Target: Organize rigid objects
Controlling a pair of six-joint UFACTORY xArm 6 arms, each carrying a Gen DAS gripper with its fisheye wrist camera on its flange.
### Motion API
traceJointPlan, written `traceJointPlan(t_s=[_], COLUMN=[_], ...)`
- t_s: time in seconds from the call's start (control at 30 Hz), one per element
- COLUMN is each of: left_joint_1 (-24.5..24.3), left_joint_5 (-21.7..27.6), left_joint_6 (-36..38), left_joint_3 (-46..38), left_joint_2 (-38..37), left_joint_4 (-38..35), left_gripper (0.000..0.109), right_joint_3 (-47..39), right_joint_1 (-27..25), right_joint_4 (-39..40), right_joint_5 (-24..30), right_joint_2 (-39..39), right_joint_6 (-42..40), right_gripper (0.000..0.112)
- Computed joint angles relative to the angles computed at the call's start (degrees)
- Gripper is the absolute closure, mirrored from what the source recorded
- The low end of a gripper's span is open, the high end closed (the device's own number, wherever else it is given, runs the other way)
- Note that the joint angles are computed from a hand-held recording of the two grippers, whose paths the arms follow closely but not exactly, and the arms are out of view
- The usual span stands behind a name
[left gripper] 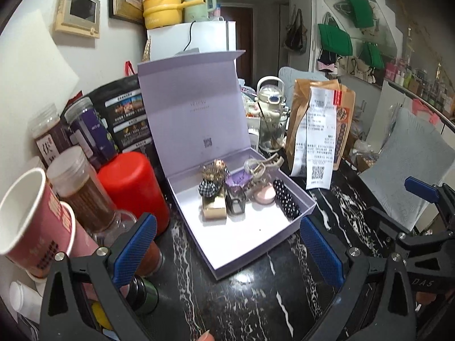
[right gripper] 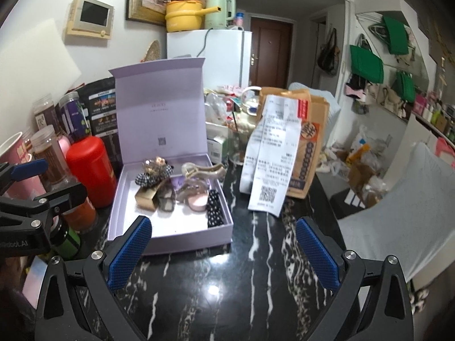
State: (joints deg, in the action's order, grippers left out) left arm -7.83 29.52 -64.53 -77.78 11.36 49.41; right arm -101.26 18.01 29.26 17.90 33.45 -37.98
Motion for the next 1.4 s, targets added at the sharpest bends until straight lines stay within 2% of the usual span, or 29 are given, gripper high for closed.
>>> traceJointPlan(t_s=[0.33,0.63,1.4], left_joint_1=[-0.2,-0.2,0.8], left_joint_5=[-1.5,-2.4,-2.8], left_joint_6=[1.2,2.5,4.0], left_joint_3=[4.0,5.0,5.3], left_joint_2=[-0.8,-0.6,-0.4], left_joint_4=[-3.1,-5.1,-7.3], left_gripper=[0.006,0.006,0.006], right_joint_3=[4.2,6.3,5.0], right_joint_1=[-0.3,0.1,0.6], right_joint_4=[-2.9,-2.7,-5.9], right_joint_5=[0.4,0.3,1.1], right_joint_2=[-1.6,-2.7,-1.6], right_joint_6=[3.5,3.0,5.5], right_gripper=[0.010,0.010,0.010])
